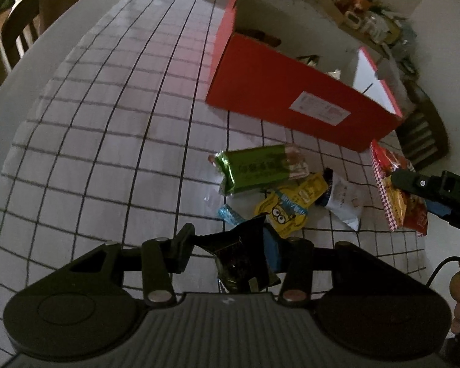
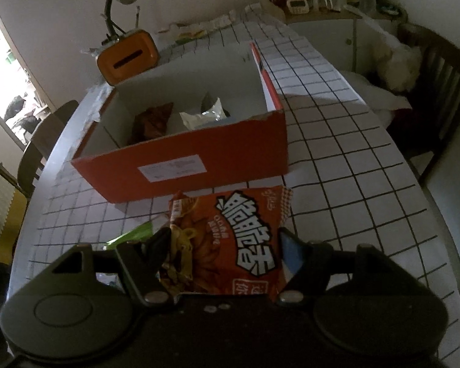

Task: Organize snacks
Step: 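Carry the red chip bag into the red box and open the right tool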

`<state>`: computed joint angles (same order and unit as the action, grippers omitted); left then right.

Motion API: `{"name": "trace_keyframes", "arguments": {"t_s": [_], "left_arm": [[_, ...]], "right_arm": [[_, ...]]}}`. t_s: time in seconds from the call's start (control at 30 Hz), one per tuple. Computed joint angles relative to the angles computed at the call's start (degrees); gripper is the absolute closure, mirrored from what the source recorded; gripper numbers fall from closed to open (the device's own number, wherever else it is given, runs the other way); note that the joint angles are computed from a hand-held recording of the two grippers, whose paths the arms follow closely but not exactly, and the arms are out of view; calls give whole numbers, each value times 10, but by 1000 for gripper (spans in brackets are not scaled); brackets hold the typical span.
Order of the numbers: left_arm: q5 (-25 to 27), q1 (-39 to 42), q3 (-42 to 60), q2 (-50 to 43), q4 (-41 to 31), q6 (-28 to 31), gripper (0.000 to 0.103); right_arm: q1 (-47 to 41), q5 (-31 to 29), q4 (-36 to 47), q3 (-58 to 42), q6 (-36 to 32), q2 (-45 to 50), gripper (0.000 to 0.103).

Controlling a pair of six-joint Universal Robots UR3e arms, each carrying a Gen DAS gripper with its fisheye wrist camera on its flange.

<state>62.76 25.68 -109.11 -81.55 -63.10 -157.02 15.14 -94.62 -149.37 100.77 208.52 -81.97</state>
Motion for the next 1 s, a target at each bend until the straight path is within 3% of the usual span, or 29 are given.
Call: {"name": "trace_keyframes", "arguments": {"t_s": [0.27, 0.5, 0.77, 1.0], "left_arm": [[-45, 24, 40, 7, -27, 62, 57], [-85, 17, 114, -24, -33, 71, 57], [-98, -28, 232, -99, -6, 27, 57], [-46, -98, 383, -220, 38, -51, 57]], "right_arm": [[39, -52, 29, -41, 16, -7, 30], [55, -81, 53, -97, 3, 3, 30], [25, -72, 73, -172, -46, 32, 30], [-22, -27, 97, -268, -103, 96, 30]]}}
